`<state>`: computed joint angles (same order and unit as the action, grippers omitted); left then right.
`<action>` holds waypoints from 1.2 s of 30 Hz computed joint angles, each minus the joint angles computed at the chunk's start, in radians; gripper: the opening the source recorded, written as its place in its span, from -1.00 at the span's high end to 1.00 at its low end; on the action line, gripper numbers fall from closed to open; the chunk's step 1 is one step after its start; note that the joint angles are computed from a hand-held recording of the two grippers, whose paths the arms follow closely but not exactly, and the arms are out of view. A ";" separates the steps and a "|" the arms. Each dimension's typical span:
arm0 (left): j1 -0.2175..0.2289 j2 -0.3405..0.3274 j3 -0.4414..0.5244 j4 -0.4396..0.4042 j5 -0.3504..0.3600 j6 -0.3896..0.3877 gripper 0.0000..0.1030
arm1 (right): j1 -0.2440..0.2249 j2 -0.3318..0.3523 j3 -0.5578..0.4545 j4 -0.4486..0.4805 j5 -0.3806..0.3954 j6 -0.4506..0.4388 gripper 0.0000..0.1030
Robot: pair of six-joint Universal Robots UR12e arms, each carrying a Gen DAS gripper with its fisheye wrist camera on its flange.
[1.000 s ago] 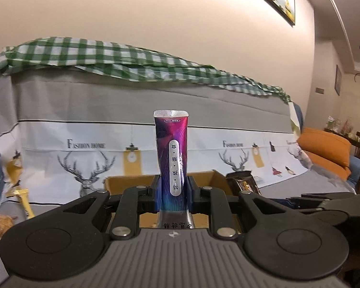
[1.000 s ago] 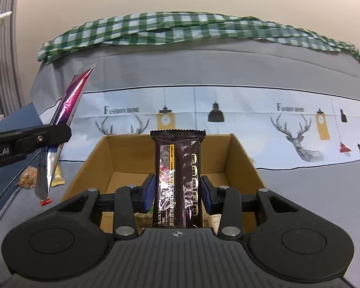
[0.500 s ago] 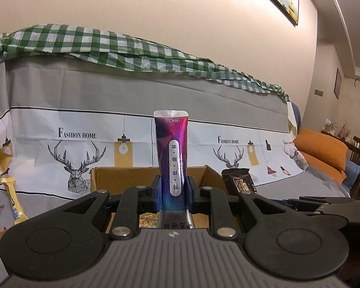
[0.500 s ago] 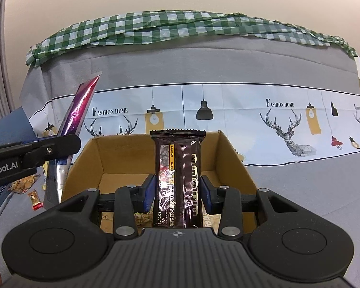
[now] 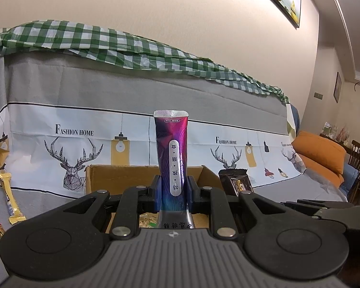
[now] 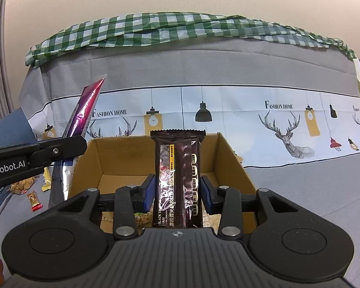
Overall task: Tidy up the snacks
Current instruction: 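Open both tools to drop the purple pack and chocolate bar into the box, then move both tools back toward the remaining snacks on the sofa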
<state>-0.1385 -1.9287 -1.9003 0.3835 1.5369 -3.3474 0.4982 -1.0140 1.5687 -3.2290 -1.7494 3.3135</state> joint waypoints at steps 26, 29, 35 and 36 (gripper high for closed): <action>0.028 0.039 -0.042 0.012 0.043 -0.031 0.28 | 0.026 0.016 -0.026 0.001 -0.060 0.008 -0.22; 0.036 0.057 -0.064 0.020 0.070 -0.004 0.55 | 0.036 0.019 -0.032 0.008 -0.065 0.017 -0.20; 0.080 0.124 -0.120 -0.031 0.071 0.049 0.73 | 0.055 0.023 -0.039 -0.015 -0.037 0.034 0.44; 0.092 0.143 -0.128 -0.057 0.078 0.063 0.73 | 0.058 0.023 -0.039 -0.022 -0.024 0.036 0.44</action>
